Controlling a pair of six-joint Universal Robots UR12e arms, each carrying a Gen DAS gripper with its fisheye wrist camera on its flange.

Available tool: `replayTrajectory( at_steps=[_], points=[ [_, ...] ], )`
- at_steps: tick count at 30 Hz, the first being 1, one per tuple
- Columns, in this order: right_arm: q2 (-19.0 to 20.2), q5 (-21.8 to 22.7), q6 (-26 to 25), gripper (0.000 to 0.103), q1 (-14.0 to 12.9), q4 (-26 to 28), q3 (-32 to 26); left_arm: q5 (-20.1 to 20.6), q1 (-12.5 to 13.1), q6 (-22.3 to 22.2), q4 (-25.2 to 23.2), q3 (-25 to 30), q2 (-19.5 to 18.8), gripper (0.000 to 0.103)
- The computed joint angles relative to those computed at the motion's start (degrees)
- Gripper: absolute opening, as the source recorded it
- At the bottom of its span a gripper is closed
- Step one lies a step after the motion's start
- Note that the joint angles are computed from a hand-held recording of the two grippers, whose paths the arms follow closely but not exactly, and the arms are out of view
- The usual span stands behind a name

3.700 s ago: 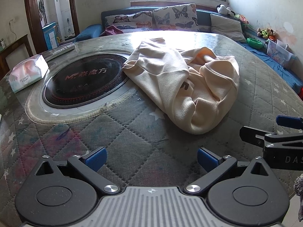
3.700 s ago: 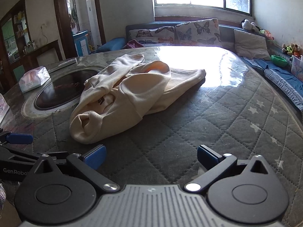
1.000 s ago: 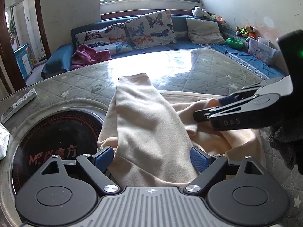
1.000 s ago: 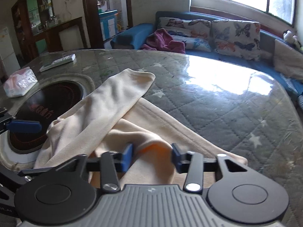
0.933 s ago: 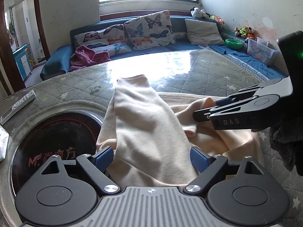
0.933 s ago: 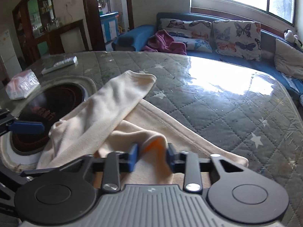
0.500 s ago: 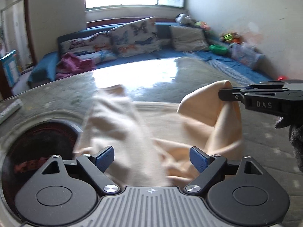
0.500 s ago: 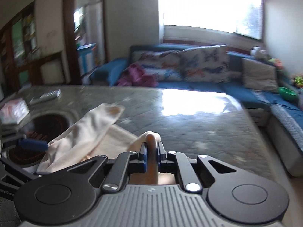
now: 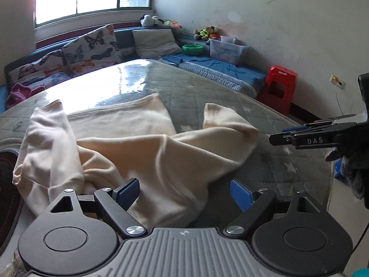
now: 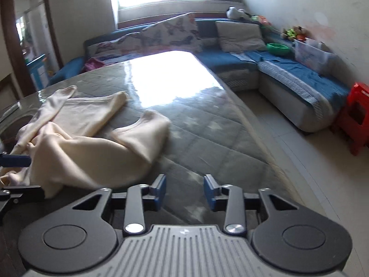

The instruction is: Fold clothes

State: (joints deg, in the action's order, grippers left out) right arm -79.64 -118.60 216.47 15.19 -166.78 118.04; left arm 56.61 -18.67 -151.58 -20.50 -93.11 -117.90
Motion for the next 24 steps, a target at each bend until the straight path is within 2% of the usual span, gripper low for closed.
replayTrajectory(
  at_steps=[3,5,9,12,15,16,18,20,24],
  points=[
    [0.3,-0.2,-3.5,0.039,-0.1,-3.0,0.0,0.7,-0.1,0.8,0.6,-0.3,-0.1,0.087],
    [1.5,0.3,-7.5,0.045,-0.2,-5.5,-1.2,1.7,-0.3,0.7,0.8,-0.5,-0.2,0.083],
    [4.5,3.2,-15.8,0.045,-0.5,-8.6,-4.2,2.7,-0.3,0.0,1.0,-1.2,0.0,0.073],
    [6.7,5.1,-20.2,0.044,-1.0,-6.9,-6.9,3.3,-0.3,0.6,2.5,-1.8,0.1,0.068],
    [7.8,6.1,-22.2,0.040,-1.3,-5.8,-8.0,4.1,-0.4,1.5,3.6,-2.2,0.2,0.056],
    [7.9,5.9,-22.7,0.036,-1.3,-5.9,-8.0,4.0,-0.3,1.8,3.7,-2.3,0.3,0.050],
    [7.7,4.1,-22.0,0.010,-1.0,-6.0,-7.7,3.9,-0.2,1.6,3.6,-2.3,0.3,0.038],
    [7.3,2.5,-20.6,0.007,-0.8,-6.8,-6.9,3.5,0.1,1.2,3.1,-2.3,0.5,0.029],
    [5.0,-7.0,-14.5,0.004,1.0,-8.4,-3.6,1.9,0.7,0.8,1.7,-3.1,1.3,0.022]
  ],
)
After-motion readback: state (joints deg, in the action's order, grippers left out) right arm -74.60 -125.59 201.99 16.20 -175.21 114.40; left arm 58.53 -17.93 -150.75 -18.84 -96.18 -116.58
